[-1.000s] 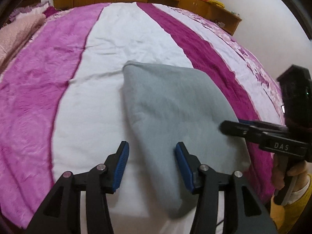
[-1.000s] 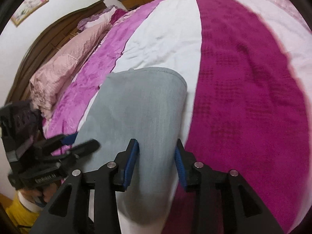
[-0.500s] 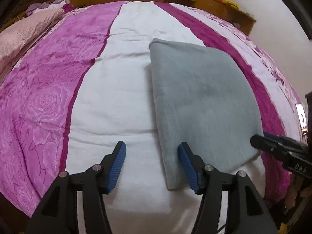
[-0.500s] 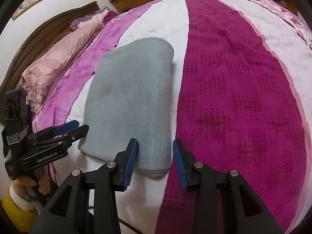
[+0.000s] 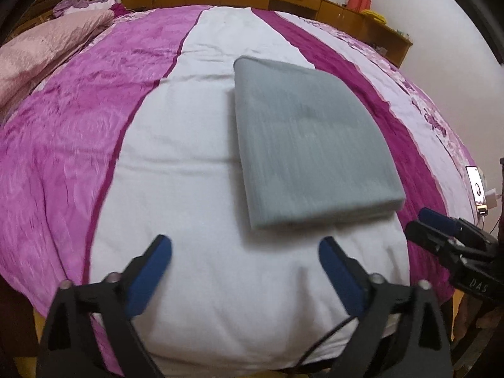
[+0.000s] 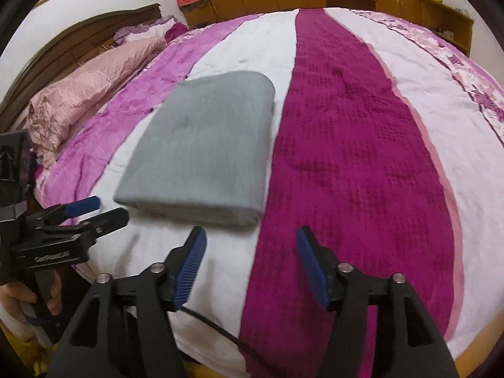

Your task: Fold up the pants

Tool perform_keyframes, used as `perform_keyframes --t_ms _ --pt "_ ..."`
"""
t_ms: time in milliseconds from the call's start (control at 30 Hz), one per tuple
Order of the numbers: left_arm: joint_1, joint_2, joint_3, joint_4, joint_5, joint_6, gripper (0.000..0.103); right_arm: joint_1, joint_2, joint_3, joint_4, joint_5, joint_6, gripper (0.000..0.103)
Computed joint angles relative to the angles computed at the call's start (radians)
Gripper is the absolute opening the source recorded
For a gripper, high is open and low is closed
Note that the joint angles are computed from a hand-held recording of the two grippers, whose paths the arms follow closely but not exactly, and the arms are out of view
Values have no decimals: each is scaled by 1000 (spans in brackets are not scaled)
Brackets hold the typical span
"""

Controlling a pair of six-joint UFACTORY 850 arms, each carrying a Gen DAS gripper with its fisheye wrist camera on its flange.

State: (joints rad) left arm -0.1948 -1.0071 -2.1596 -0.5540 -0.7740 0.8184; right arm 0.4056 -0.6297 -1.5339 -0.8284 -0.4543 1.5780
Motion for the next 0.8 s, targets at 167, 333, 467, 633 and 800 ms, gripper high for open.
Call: perform_keyframes --t_ms 167,333,467,633,800 --pt "-13 25 74 35 73 -25 102 18 -12 19 -26 -45 83 70" --pt "-36 53 143 106 170 -47 103 30 -44 -6 -36 -101 81 74" --pt "-43 66 173 128 206 -55 103 26 -51 -7 -43 -86 111 78" --pt "-43 62 168 131 205 -67 103 28 -57 -13 -50 -89 106 82" --pt "-44 63 169 133 203 -71 103 30 -63 -19 -52 -92 100 85"
